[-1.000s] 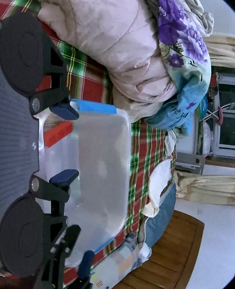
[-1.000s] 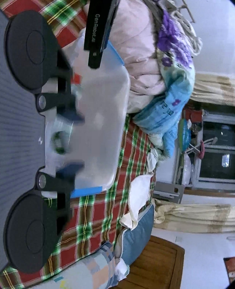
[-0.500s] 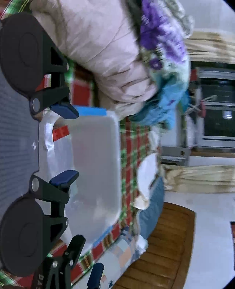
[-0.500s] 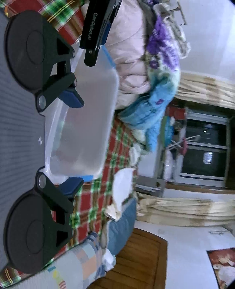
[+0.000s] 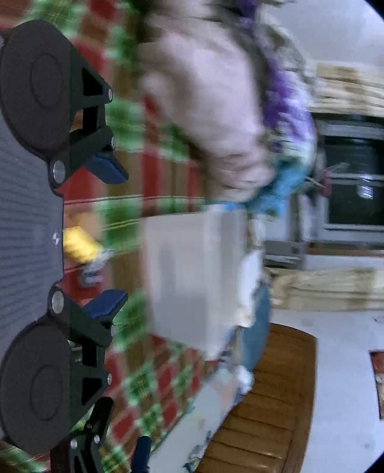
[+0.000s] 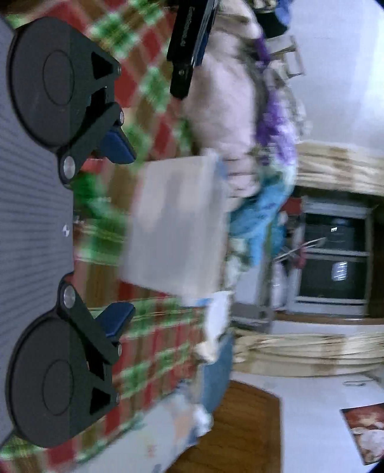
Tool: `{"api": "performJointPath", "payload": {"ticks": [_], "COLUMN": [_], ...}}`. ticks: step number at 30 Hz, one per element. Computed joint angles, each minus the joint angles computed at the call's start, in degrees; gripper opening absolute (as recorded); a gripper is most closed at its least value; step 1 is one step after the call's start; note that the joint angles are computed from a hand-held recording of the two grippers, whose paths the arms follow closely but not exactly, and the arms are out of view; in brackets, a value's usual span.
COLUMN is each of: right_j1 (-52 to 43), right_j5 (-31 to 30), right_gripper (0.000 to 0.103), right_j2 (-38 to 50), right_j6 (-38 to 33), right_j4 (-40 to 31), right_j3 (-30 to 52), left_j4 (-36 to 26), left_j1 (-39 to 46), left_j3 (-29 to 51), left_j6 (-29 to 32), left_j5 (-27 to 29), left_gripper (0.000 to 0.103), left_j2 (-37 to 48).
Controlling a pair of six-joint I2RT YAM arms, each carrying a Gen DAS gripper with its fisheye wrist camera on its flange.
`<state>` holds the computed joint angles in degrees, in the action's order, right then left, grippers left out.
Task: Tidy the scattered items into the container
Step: 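Grasp the beige toy figure with the left tool while the right tool grasps the silver car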
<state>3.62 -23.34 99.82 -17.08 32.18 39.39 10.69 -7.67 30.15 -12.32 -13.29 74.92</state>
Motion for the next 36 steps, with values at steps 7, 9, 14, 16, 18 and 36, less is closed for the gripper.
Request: {"api": "performJointPath", "payload": {"ticks": [7, 9, 14, 16, 18, 36], "right_j1": [0.3, -0.2, -0.1, 0.2, 0.7, 4.9], "right_j5": [4.4, 4.0, 4.0, 4.3, 4.4, 7.7], "right_gripper": [0.086, 0.079, 0.07, 0.069, 0.069, 0.053], "right_j2": [3.5, 4.3, 6.3, 7.0, 7.7, 12.2], "right_j6": [2.5, 2.2, 2.5, 2.7, 2.5, 0.3], "right_j4": [3.3, 5.2, 5.4, 6.1, 7.2, 8.8], "right_j3": [-6.6, -8.0, -7.1, -6.8, -7.1, -6.4], "left_j4": [-0.8, -0.4, 1.6, 2.1, 3.0, 6.3], "left_j1": [-8.2, -9.9, -11.4, -12.1, -11.0, -10.4], "left_j3": [-5.6, -5.8, -5.1, -4.5, -4.2, -1.2], "left_j6": [-11.1, -12.6, -15.9, -17.5, -18.7, -20.7], "left_j5": [-5.5, -6.5, -6.1, -6.3, -4.6, -4.8], "left_gripper": [0.077, 0.077, 0.072, 0.071, 0.071, 0.069], "left_j2": [4.6, 6.0, 10.9, 12.9, 13.8, 20.2]}}
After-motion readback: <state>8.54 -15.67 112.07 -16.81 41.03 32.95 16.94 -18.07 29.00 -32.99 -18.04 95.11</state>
